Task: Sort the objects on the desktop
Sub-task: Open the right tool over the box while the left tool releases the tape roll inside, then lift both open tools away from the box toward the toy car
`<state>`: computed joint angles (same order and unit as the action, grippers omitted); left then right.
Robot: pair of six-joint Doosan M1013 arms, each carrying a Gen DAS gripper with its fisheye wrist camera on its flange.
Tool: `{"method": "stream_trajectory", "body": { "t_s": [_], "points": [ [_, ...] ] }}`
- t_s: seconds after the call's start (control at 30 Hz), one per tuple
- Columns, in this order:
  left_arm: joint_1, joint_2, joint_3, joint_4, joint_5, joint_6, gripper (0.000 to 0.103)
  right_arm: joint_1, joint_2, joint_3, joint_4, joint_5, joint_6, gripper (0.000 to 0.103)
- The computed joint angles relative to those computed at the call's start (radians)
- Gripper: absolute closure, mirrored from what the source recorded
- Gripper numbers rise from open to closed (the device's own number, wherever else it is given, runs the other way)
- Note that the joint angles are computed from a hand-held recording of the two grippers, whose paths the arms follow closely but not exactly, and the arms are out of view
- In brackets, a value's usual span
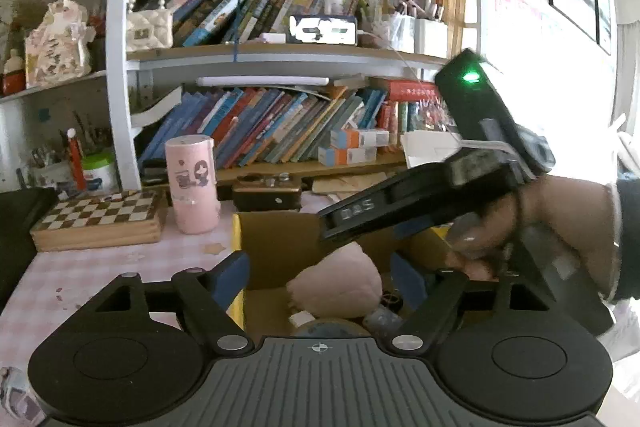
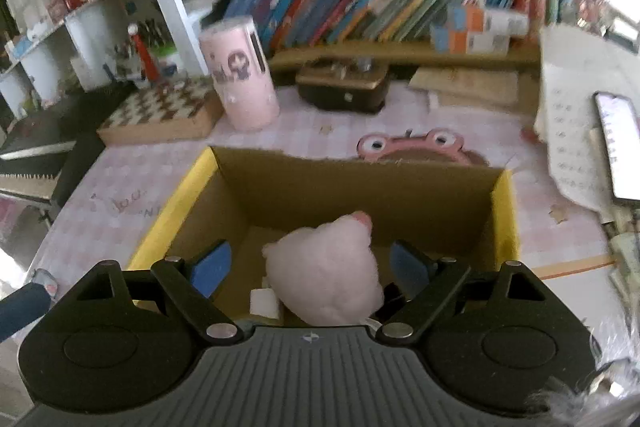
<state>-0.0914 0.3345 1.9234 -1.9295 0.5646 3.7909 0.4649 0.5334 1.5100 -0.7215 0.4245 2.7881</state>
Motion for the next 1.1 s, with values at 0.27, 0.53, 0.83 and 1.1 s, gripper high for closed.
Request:
{"method": "stream_trajectory", "body": {
  "t_s": [0.27,0.53,0.83,1.1],
  "points": [
    [0.028,-0.023,0.031,-0.019,-0.012,-0.027,0.021,0.065,-0.057,0.092,-0.474,0.076,0.419,0.017],
    [0.066,-0.032,0.057,-0.012,-0.006,-0.037,0.020,0.127,-0.081,0.141,-0.620,0.209,0.594,0.017],
    [0.115,-0.041,0.083,0.019,0.045,-0.027,0.016,0.202,-0.081,0.154,-0.598,0.375,0.662,0.017],
    [0.172,-0.044,0.088,0.095,0.080,-0.086,0.013,0.272,-0.057,0.145,-0.513,0.490,0.689,0.017]
  ]
}}
